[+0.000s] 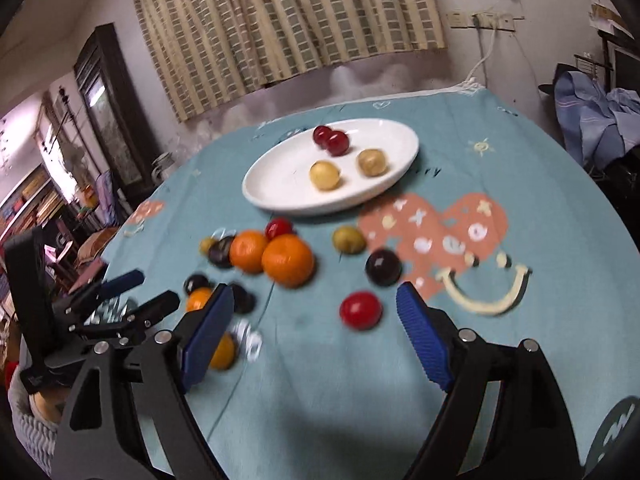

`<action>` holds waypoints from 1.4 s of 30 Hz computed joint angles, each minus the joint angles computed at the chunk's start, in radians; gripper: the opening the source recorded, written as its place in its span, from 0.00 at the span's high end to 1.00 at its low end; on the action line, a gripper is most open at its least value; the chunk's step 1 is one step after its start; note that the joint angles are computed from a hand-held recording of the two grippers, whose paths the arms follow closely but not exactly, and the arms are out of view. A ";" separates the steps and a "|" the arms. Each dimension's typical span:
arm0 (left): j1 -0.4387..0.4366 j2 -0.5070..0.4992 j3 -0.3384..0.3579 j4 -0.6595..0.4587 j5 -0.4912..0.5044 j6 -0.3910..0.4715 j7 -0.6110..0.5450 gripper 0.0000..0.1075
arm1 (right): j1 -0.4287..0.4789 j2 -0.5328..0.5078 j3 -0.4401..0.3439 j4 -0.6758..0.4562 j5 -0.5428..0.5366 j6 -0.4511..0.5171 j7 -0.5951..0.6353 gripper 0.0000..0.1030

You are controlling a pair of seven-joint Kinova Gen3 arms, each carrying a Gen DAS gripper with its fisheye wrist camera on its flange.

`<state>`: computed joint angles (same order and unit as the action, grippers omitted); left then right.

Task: Organize fruits
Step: 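Lower both fruits onto the white plate, open both tools and withdraw, then grasp a tangerine with the left tool while the right tool grasps a yellow-orange fruit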

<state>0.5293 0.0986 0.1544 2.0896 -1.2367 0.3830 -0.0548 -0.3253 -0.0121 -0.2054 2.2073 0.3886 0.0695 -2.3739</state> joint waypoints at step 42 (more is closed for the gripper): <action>0.068 0.031 -0.150 -0.027 0.110 -0.095 -0.116 0.90 | -0.106 0.020 0.031 -0.023 0.468 0.104 -0.444 0.19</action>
<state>0.5977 0.1299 0.0042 2.0628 -1.1269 0.2876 -0.1703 -0.4314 0.0081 -0.1743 2.1842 0.8561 0.1737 -2.8179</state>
